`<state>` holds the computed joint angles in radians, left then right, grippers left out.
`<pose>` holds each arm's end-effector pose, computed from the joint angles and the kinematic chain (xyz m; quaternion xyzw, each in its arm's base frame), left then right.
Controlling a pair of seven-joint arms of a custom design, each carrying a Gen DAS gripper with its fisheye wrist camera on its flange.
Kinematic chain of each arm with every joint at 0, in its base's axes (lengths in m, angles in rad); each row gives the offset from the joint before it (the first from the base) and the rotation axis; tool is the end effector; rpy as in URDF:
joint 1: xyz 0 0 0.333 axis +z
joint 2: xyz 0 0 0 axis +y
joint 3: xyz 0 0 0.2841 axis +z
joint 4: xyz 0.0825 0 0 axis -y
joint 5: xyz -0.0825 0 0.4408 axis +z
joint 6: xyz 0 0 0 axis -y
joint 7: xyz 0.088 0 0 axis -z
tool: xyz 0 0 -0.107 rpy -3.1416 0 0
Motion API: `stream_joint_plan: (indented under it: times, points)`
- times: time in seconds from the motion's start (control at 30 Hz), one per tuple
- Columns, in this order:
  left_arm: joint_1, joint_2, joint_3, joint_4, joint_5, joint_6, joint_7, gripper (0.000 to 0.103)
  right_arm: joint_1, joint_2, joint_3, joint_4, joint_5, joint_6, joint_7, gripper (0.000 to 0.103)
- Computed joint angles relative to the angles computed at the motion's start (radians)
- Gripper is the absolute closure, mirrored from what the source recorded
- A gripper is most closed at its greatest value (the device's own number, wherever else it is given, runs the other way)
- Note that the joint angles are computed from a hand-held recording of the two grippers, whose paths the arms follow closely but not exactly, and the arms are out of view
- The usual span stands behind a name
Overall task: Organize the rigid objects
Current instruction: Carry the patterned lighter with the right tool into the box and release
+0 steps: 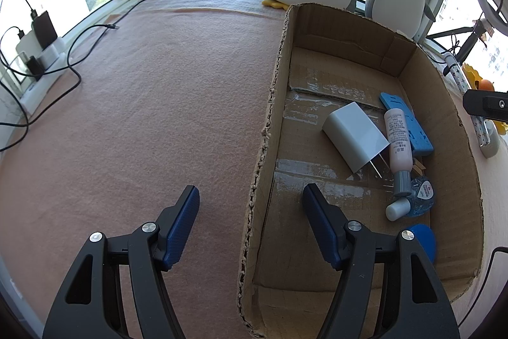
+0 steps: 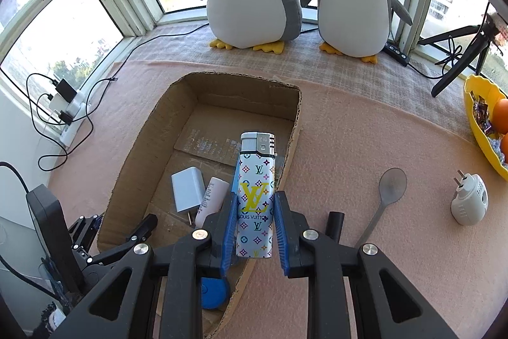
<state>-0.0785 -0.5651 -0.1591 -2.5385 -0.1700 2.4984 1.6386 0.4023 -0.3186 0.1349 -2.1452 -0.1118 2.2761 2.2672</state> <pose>0.4727 -0.1131 0.4686 -0.6134 0.7461 -0.2119 0.1491 0.4827 0.2899 0.5374 -0.6515 0.7224 -0.1067 0.2054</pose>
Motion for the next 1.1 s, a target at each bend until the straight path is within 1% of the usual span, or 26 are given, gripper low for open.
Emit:
stream_joint_plan:
  times: [0.4,0.73,0.8,0.87,0.9,0.93,1.1]
  points:
    - [-0.002,-0.001,-0.004,0.001,0.004,0.000,-0.012,0.034,0.012,0.108,0.009,0.074,-0.003,-0.013,-0.011,0.082]
    - [-0.004,-0.001,-0.004,0.001,0.003,-0.001,-0.015,0.034,0.016,0.125,0.007,0.077,0.011,-0.008,-0.024,0.082]
    - [-0.004,-0.001,-0.003,0.001,0.003,0.000,-0.014,0.034,0.017,0.123,0.007,0.075,0.010,-0.001,-0.030,0.079]
    - [-0.004,-0.001,-0.002,0.001,0.003,-0.001,-0.012,0.034,0.018,0.117,0.008,0.071,0.008,0.009,-0.033,0.064]
    - [-0.004,-0.001,-0.002,0.001,0.003,0.000,-0.012,0.034,0.018,0.112,0.010,0.067,0.003,0.014,-0.030,0.062]
    - [-0.004,-0.001,-0.003,0.001,0.003,0.000,-0.013,0.034,0.017,0.107,0.012,0.064,-0.005,0.017,-0.025,0.060]
    - [-0.004,0.000,-0.002,0.001,0.004,0.000,-0.012,0.034,0.017,0.084,0.010,0.044,-0.008,0.030,-0.017,0.058]
